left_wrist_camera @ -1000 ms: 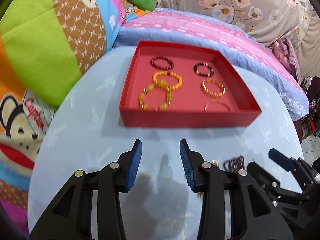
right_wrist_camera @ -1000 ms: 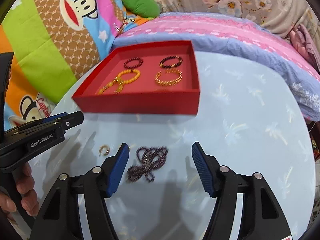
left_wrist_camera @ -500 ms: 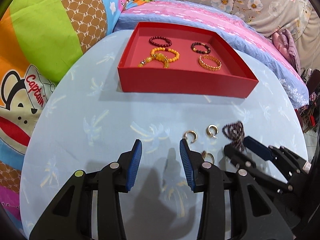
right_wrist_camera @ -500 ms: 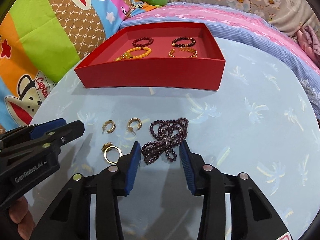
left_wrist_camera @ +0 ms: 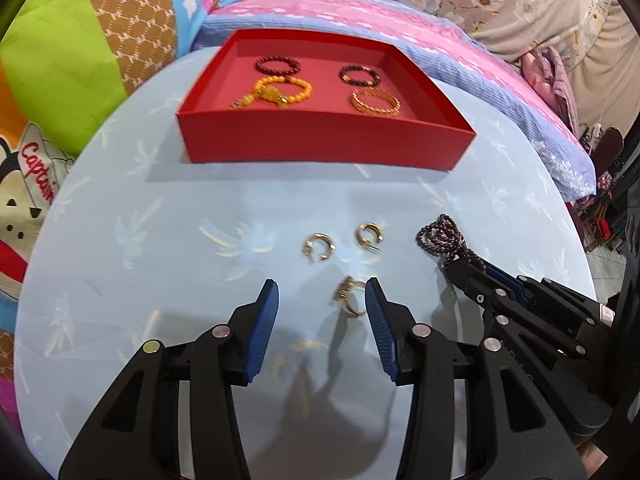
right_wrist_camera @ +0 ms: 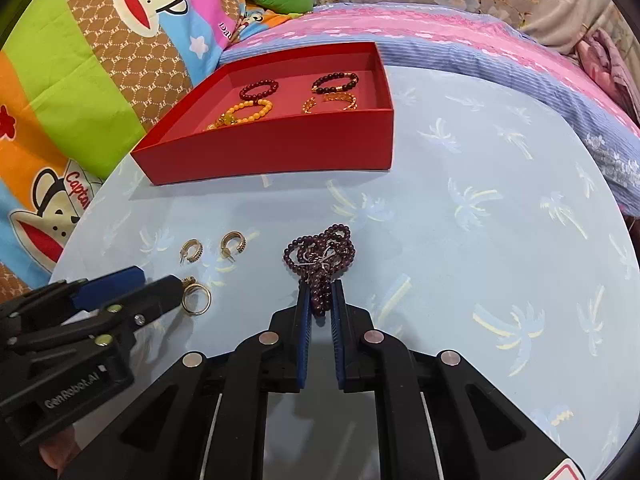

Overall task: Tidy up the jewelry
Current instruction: 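Close the right tool on the garnet bead strand while the left tool grasps a gold hoop earring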

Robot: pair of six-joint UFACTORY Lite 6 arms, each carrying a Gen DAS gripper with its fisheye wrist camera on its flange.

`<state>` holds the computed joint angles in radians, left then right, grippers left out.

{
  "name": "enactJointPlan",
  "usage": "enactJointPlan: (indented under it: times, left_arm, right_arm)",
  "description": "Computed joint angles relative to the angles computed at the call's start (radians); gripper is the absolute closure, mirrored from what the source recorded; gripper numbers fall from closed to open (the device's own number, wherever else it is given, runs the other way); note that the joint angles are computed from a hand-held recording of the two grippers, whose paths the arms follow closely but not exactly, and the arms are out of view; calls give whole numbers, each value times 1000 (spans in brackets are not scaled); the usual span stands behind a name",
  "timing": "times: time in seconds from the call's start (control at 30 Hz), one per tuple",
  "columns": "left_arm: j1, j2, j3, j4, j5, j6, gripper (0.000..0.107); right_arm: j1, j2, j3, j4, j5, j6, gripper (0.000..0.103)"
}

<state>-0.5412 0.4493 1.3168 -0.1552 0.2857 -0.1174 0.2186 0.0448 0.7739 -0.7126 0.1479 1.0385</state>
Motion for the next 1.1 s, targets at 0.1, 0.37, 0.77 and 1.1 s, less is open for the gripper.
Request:
enactJointPlan:
  times: [0.1,0.37,0.77,1.1]
  left_arm:
    - [-16,30,22,-4,3,4,65]
    - [-22,38,11,39,-24,-17,80]
    - [-20,23,-3,27,-32,8,99]
    - [7,-19,65,-74,29,115,99]
  right_arm:
    - [-8,-15,-14,49,-6,-46,94]
    - [-11,-34,-32,109,-16,-96,94]
    - [-2,-55,-43,66,-13,-47,93]
    - [-11,-124,34,294,32,-301,102]
